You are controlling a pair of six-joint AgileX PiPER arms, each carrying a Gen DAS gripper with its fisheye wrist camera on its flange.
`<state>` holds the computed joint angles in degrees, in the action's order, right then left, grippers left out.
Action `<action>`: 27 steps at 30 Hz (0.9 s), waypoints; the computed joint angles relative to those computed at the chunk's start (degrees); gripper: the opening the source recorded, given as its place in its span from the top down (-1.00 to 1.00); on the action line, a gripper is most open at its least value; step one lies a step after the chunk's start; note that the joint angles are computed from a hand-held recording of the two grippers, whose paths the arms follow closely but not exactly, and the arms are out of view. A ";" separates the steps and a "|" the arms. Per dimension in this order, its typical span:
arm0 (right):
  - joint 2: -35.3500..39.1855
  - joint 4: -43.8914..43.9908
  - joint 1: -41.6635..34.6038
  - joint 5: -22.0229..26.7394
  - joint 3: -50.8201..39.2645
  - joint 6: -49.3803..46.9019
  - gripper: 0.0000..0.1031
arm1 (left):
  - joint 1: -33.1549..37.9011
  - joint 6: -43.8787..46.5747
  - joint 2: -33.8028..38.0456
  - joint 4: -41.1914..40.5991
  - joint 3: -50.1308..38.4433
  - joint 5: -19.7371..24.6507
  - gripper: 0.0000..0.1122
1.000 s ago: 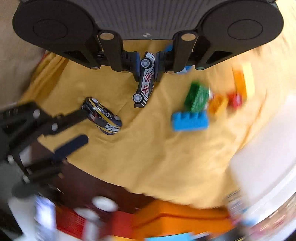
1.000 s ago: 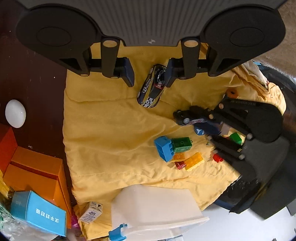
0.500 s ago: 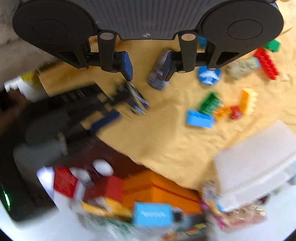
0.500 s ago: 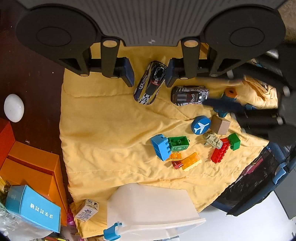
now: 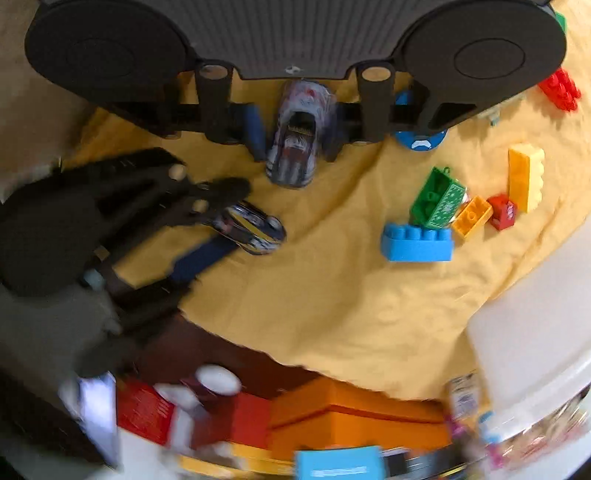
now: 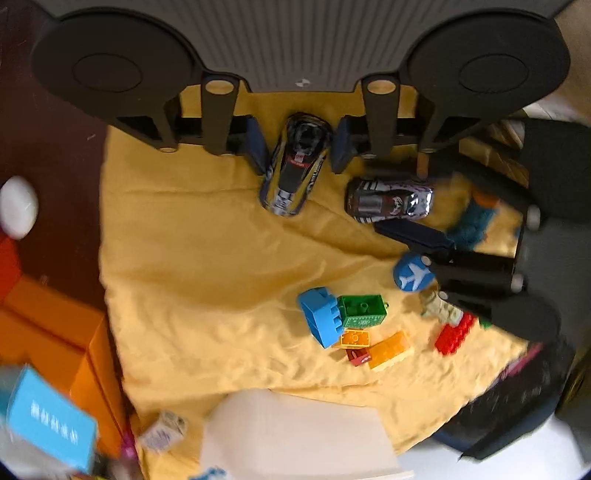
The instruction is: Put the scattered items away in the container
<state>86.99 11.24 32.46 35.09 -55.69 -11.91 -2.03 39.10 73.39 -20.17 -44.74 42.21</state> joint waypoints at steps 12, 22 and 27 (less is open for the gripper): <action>-0.64 -4.92 1.72 -3.40 1.76 8.30 0.37 | 11.35 5.57 -0.56 -9.02 -0.35 6.48 0.41; 7.65 -7.31 2.15 -3.27 -20.90 8.91 0.36 | 22.95 11.78 6.06 -14.58 -25.16 11.61 0.41; 19.58 -14.43 3.25 -1.13 -43.95 13.65 0.35 | 23.78 6.43 15.61 -12.12 -42.88 7.75 0.41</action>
<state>106.56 -3.20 35.71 33.96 -99.64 1.74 21.75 45.54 89.00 -32.30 -87.62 49.96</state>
